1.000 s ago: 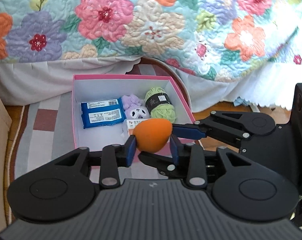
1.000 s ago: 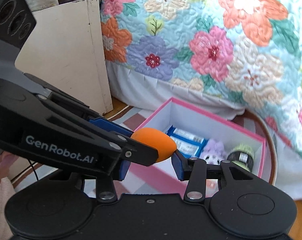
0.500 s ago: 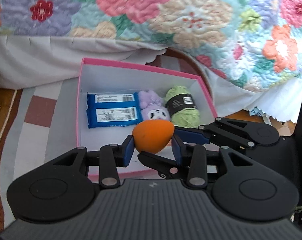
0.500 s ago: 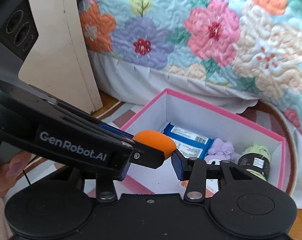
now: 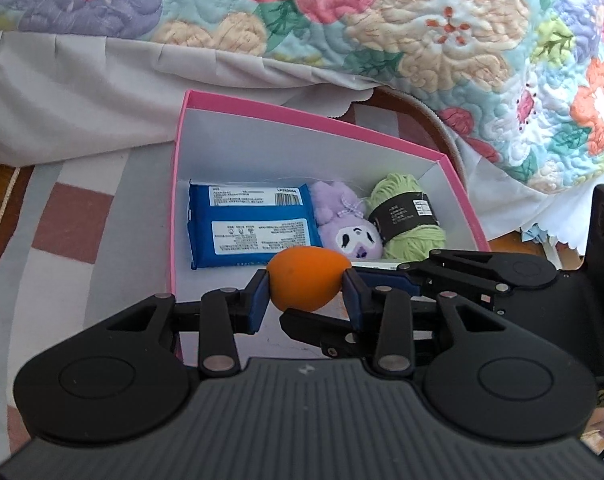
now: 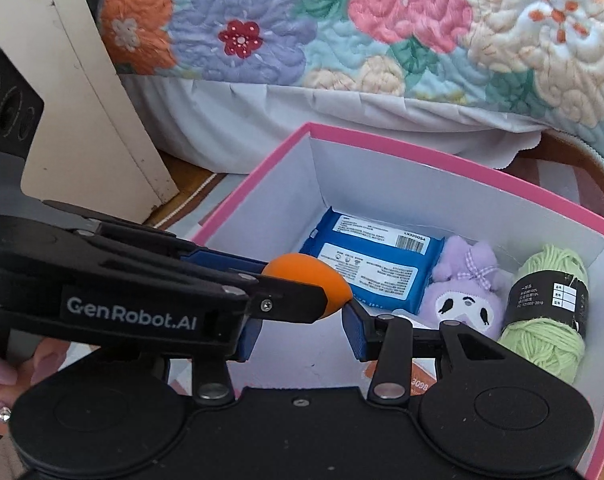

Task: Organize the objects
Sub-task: 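Lower the orange sponge into the pink box and open the left gripper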

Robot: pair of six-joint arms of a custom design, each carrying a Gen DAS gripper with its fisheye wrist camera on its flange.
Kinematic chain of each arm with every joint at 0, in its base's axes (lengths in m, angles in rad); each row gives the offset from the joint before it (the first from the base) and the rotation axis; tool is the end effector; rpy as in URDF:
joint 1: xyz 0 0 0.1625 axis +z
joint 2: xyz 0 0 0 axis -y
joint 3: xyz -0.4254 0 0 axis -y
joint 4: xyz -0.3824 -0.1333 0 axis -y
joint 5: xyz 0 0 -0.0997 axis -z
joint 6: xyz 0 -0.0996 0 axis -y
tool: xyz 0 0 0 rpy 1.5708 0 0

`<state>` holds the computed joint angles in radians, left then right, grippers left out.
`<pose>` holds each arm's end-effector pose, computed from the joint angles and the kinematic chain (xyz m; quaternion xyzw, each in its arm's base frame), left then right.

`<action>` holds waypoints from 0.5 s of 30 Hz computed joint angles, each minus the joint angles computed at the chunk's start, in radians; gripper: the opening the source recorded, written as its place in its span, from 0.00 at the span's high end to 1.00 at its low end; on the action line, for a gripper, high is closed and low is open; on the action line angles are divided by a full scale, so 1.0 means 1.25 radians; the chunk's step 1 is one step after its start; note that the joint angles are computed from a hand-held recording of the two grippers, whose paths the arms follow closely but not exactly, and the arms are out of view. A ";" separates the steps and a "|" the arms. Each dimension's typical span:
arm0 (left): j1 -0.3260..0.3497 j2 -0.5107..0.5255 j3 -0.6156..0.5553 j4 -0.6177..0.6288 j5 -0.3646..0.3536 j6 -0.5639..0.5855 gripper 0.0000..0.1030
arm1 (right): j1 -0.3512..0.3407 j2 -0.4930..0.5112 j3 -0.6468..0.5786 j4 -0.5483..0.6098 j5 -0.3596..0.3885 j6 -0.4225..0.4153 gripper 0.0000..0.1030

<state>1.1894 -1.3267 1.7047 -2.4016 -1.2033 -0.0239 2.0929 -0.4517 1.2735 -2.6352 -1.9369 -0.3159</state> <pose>-0.0621 -0.6092 0.3942 0.1300 0.9501 -0.2520 0.1300 0.4648 -0.6120 0.0018 0.3770 -0.9006 0.1369 0.1675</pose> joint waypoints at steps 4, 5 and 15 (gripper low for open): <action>-0.002 0.001 0.010 -0.026 0.012 0.026 0.65 | -0.003 0.007 -0.009 0.003 -0.001 -0.016 0.57; -0.003 0.001 0.011 -0.029 0.014 0.032 0.65 | -0.002 0.009 -0.014 0.009 -0.007 -0.026 0.58; -0.015 0.005 0.029 -0.066 0.051 0.057 0.67 | -0.003 0.022 -0.037 0.041 -0.027 -0.036 0.84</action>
